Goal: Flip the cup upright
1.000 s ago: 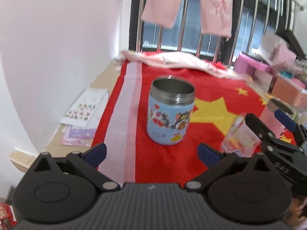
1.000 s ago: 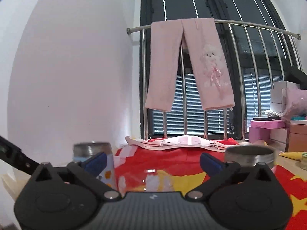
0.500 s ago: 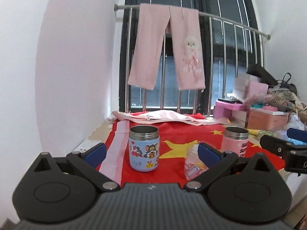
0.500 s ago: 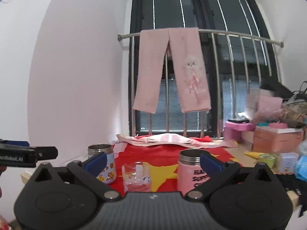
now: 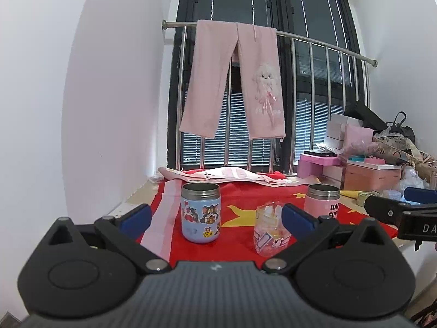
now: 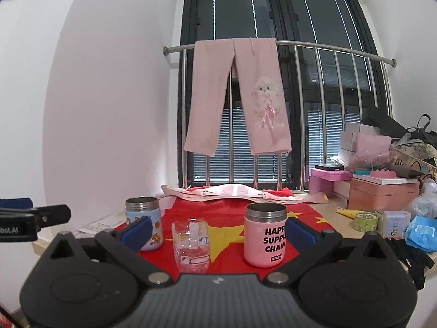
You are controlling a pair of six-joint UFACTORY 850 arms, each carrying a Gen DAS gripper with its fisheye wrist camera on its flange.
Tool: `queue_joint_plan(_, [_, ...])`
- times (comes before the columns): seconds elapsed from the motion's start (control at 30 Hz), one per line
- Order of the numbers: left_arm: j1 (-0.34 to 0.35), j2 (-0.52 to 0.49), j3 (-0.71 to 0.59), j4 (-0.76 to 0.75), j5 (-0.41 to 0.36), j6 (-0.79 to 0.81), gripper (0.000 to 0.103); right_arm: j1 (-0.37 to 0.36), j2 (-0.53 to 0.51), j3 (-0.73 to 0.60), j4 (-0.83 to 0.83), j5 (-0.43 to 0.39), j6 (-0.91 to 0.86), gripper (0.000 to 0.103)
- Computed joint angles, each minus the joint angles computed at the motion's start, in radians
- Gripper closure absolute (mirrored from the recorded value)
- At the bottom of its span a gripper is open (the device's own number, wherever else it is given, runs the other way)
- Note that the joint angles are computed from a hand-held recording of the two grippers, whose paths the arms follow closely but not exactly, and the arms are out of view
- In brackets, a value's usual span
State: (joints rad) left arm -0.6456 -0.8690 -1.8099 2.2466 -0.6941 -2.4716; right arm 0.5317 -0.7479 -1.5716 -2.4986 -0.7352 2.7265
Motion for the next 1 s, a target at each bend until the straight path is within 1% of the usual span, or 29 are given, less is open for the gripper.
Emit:
queue_joint_plan(0.33, [0.002, -0.008, -0.010, 0.003, 0.015, -0.001, 0.000, 0.001, -0.008, -0.009, 0.016, -0.001, 0.001, 0.000])
queue_joint_plan(1.0, [-0.002, -0.010, -0.007, -0.005, 0.013, 0.000, 0.000, 0.007, -0.015, -0.015, 0.041, -0.017, -0.010, 0.000])
